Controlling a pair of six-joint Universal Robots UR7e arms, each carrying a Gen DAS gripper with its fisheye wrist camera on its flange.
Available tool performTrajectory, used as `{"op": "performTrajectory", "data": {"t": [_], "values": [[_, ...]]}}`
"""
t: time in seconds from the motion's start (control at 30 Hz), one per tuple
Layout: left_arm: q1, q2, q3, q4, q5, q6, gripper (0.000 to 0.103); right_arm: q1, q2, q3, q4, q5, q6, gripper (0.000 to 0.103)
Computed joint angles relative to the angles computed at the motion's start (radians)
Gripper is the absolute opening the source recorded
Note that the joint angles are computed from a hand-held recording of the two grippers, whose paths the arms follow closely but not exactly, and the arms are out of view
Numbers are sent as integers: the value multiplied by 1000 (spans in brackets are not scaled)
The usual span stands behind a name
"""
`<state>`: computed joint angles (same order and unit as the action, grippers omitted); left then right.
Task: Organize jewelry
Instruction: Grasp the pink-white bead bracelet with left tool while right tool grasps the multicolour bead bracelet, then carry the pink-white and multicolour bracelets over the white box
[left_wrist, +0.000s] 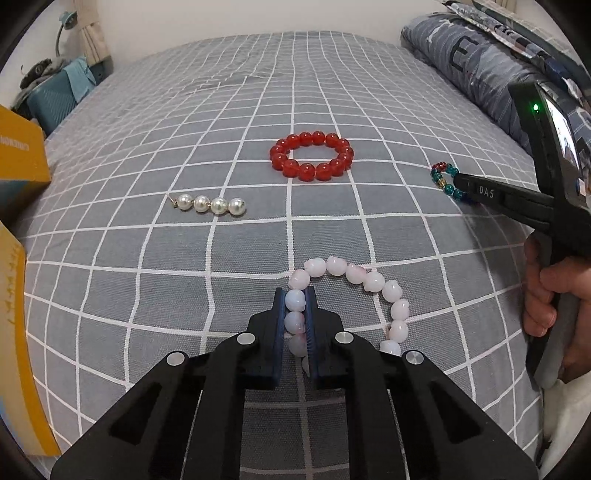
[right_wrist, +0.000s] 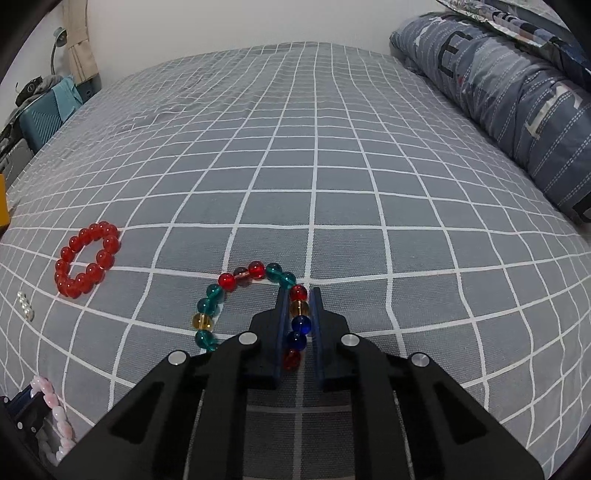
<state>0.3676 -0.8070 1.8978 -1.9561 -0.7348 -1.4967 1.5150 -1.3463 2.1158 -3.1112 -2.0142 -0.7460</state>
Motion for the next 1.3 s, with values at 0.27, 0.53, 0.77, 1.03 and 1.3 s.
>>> {"op": "performTrajectory", "data": {"t": [0.27, 0.53, 0.77, 1.03, 1.3], "values": [[-2, -9, 12, -26, 6, -6, 10, -4, -8, 6, -10, 19, 13, 9], [-7, -16, 4, -24, 2, -10, 10, 17, -35, 4, 6, 16, 35, 9], [-22, -26, -15, 14, 9, -31, 10, 50, -74, -2, 37, 21, 53, 9], [-51, -48, -32, 62, 25, -59, 10, 93, -132, 10, 54, 20, 61, 9], [-98, -78, -44, 140, 38, -118, 9, 126, -204, 33, 83, 16, 66, 9]]}}
